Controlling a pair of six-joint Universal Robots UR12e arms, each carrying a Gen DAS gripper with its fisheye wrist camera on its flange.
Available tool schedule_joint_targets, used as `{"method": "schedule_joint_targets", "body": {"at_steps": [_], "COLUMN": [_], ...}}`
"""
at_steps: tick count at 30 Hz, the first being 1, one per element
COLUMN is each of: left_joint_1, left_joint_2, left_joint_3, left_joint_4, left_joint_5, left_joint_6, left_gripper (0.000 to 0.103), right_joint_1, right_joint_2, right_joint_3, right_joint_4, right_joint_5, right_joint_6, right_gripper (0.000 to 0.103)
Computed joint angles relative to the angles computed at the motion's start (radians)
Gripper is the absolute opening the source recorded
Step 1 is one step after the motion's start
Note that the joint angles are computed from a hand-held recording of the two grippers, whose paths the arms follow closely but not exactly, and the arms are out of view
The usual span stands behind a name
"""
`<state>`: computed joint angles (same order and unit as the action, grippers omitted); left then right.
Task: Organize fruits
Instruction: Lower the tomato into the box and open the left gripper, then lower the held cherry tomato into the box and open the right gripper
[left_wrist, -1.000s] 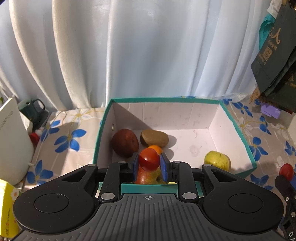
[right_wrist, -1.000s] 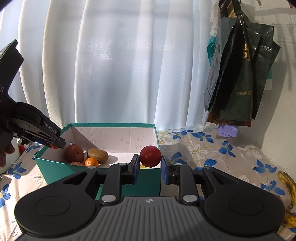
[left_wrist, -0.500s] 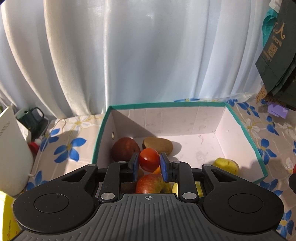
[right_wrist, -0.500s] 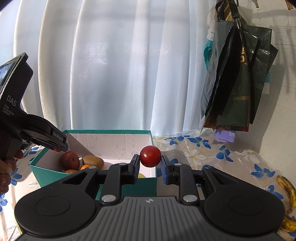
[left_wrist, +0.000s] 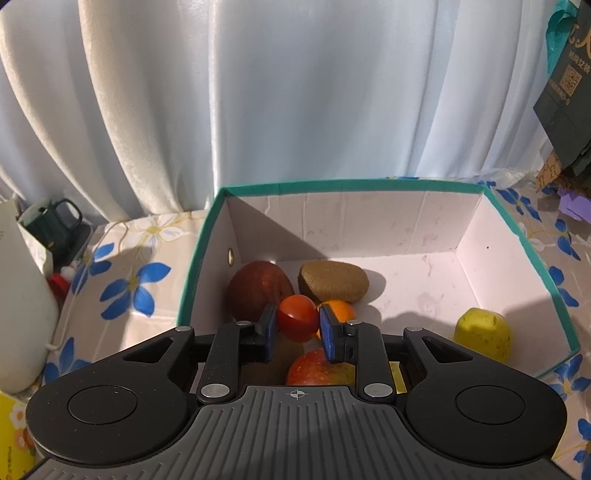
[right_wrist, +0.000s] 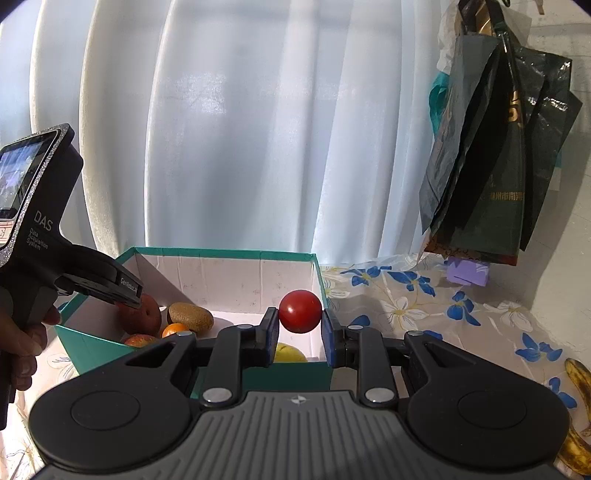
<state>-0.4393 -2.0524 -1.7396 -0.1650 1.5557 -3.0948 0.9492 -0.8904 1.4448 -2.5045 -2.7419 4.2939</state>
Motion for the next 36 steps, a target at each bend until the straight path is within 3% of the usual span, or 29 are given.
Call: {"method": "schedule_joint_targets", "body": {"at_steps": [7, 13, 15, 17, 19, 21, 23, 26, 30, 36], "left_joint_1": [0.003, 0.001, 0.002, 0.005, 0.01, 0.015, 0.021, 0.032, 0.045, 0.05], "left_joint_2": [-0.023, -0.028, -0.028, -0.025, -0.017, 0.001, 0.02, 0.053, 0.091, 0.109], "left_joint_3": [0.019, 0.022, 0.021, 0.015, 0.007, -0.017, -0.048, -0.085, -0.116, -0.134], "left_joint_4": [-0.03, -0.021, -0.021, -0.012, -0.007, 0.039, 0.115, 0.173, 0.159, 0.148], "left_joint_5": [-0.005, -0.01, -0.012, -0.019, -0.035, -0.041, -0.044, -0.061, -0.07, -0.03], "left_joint_6": [0.0, 0.007, 0.004, -0.002, -0.011, -0.03, -0.039, -0.046, -0.092, -0.14], "left_gripper": [0.028, 0.036, 0.05, 0.053, 0.062, 0.089, 0.098, 0.101, 0.101, 0.102], "right_joint_1": [-0.003, -0.004, -0.004, -0.004, -0.006, -0.008, -0.009, -0.011, -0.016, -0.025], "right_joint_2": [0.004, 0.001, 0.001, 0.002, 0.001, 0.001, 0.001, 0.003, 0.01, 0.023], "right_joint_3": [-0.007, -0.007, -0.008, -0.008, -0.008, -0.006, -0.004, -0.004, -0.004, -0.003], "right_joint_4": [0.005, 0.029, 0.029, 0.026, 0.025, 0.023, 0.018, 0.012, -0.032, -0.113], "right_joint_5": [0.008, 0.016, 0.018, 0.019, 0.021, 0.023, 0.025, 0.035, 0.05, 0.091], "right_joint_6": [-0.005, 0.018, 0.017, 0.015, 0.013, 0.01, 0.007, 0.0, -0.044, -0.12], "right_gripper": [0.024, 0.024, 0.024, 0.024, 0.024, 0.024, 0.024, 0.024, 0.024, 0.024]}}
